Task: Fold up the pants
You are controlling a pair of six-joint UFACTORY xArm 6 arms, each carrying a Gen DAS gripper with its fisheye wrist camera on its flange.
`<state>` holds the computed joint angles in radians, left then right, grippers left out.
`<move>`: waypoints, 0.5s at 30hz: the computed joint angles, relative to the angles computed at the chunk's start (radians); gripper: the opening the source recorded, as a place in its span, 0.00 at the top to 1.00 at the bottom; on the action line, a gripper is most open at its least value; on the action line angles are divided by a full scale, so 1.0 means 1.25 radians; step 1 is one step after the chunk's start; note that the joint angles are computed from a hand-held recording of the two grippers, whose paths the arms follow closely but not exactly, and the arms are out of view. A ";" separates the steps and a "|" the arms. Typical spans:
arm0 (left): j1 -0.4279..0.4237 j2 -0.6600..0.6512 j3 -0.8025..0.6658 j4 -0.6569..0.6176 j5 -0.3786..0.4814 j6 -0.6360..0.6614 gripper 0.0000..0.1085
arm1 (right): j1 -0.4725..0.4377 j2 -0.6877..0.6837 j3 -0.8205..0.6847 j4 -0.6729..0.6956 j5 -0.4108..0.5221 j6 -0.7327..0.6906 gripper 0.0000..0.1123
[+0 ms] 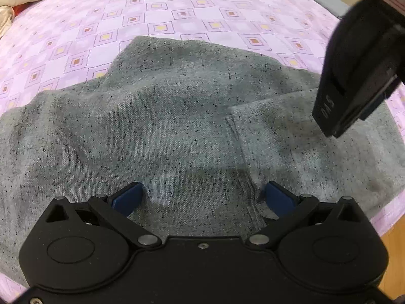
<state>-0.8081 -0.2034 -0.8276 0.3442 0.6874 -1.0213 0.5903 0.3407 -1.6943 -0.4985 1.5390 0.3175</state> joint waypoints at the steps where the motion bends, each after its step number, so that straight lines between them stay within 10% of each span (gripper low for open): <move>1: 0.006 -0.011 0.011 -0.016 -0.009 0.020 0.07 | 0.004 0.003 -0.008 0.001 0.006 0.007 0.74; 10: 0.111 -0.165 0.117 -0.246 -0.041 0.186 0.30 | 0.031 -0.008 -0.019 0.028 0.021 0.061 0.74; 15: 0.146 -0.288 0.158 -0.174 0.033 0.157 0.30 | 0.045 -0.036 0.004 0.073 0.011 0.098 0.74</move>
